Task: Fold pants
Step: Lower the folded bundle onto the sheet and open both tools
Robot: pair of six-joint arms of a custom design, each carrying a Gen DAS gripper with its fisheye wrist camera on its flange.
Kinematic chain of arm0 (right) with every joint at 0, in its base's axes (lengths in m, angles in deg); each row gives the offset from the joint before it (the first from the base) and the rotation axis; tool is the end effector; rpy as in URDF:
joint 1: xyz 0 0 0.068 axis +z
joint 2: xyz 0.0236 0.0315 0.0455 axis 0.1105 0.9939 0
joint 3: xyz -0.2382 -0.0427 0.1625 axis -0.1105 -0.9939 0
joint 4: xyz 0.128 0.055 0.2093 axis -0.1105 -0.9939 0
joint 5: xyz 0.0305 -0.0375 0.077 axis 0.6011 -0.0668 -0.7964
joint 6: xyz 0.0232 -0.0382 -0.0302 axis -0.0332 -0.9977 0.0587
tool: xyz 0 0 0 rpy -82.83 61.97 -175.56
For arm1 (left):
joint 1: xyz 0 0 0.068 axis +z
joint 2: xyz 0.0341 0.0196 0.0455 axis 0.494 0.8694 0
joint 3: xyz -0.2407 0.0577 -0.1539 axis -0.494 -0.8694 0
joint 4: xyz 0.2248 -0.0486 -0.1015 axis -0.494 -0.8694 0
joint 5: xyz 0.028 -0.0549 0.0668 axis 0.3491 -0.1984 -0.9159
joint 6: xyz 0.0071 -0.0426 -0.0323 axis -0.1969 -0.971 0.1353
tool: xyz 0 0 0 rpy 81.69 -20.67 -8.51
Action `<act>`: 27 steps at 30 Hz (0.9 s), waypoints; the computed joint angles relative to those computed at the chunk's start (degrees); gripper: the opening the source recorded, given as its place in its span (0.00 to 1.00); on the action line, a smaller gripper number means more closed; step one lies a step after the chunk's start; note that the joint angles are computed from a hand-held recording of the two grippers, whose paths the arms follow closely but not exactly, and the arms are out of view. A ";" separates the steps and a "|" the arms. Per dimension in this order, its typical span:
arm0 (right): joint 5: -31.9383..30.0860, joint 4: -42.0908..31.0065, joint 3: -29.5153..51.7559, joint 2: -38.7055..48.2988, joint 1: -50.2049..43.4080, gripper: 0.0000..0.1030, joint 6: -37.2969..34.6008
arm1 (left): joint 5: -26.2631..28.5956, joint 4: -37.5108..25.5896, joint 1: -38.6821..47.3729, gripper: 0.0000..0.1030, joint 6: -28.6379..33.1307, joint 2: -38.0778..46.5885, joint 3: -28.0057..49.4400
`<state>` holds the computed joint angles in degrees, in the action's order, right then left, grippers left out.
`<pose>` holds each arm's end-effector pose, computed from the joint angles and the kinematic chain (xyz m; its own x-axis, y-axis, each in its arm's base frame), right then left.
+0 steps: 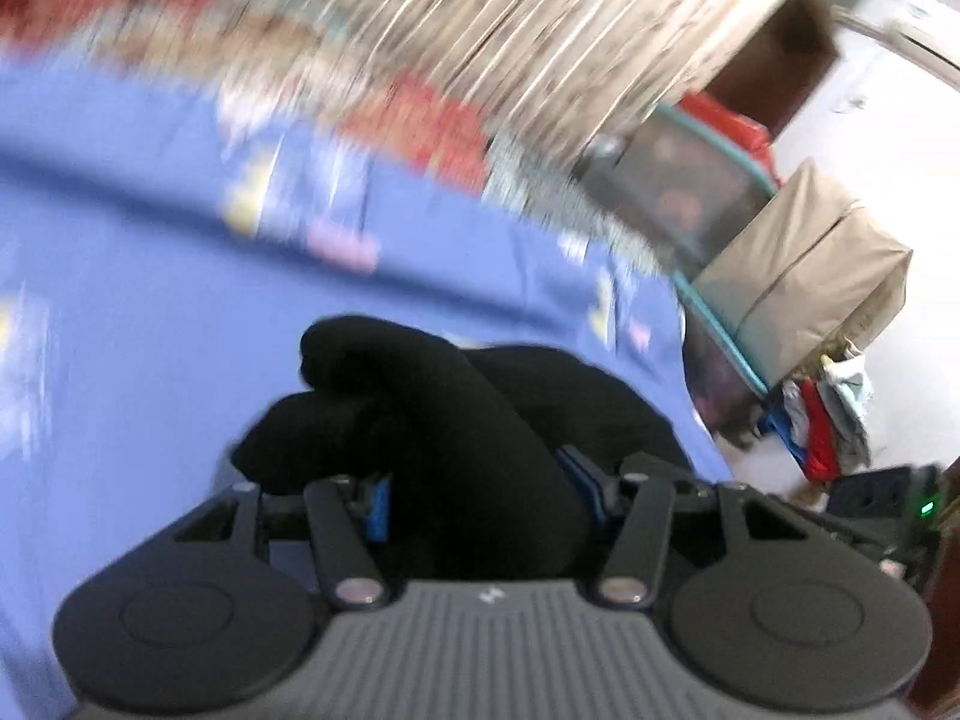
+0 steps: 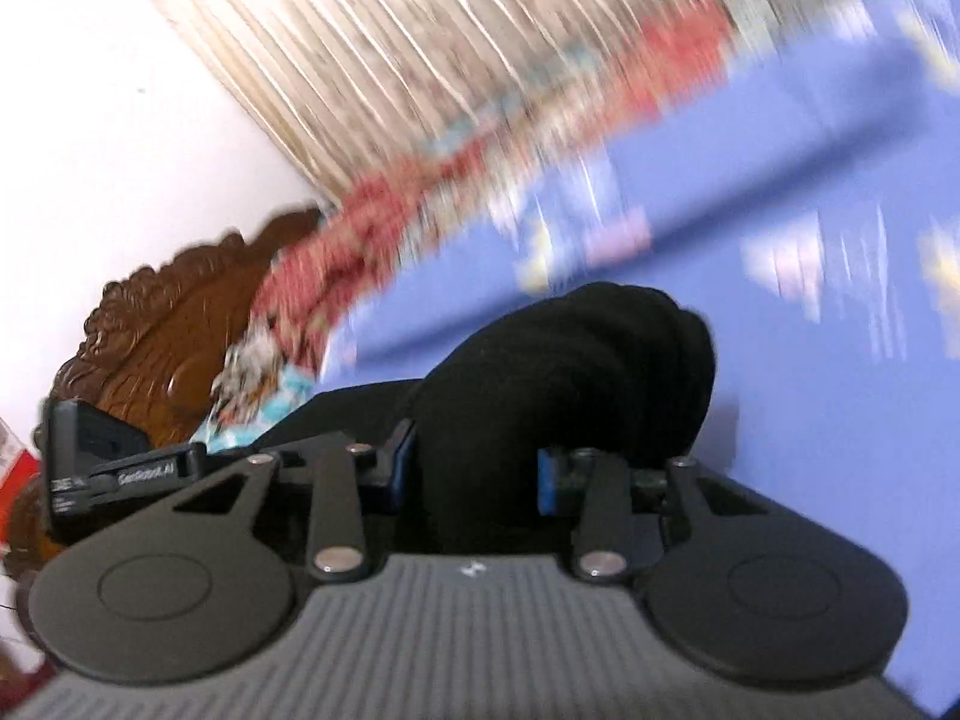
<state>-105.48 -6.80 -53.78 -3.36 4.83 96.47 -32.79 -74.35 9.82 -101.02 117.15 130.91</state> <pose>0.1183 0.0097 0.2654 -0.4550 0.5005 -0.7366 -0.0877 0.7979 0.5964 0.2849 -0.1255 0.2876 -0.7099 0.0718 -0.7006 0.5862 0.6117 -0.5312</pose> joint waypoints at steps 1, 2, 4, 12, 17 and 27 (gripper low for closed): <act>-0.58 2.76 0.55 1.62 -1.46 0.39 -1.45 | -1.49 2.46 -0.74 0.51 0.31 0.94 1.06; -0.52 6.22 0.92 4.02 -2.06 0.39 -2.67 | -2.92 4.91 -1.38 0.52 0.54 2.23 1.91; 0.24 14.04 0.85 10.49 -2.76 0.39 -5.43 | -7.53 9.51 -3.59 0.52 0.42 6.89 4.09; 13.33 27.25 -0.18 43.72 -1.25 0.50 -11.67 | -23.17 2.56 -8.22 0.71 -2.35 33.80 18.56; 11.29 24.89 -3.78 36.84 -3.71 0.56 -9.14 | -21.11 4.99 -7.38 0.73 -6.54 30.24 14.01; 28.23 -0.70 -8.46 2.79 11.99 0.57 4.33 | -27.57 0.40 -8.90 0.80 -5.12 9.68 -1.34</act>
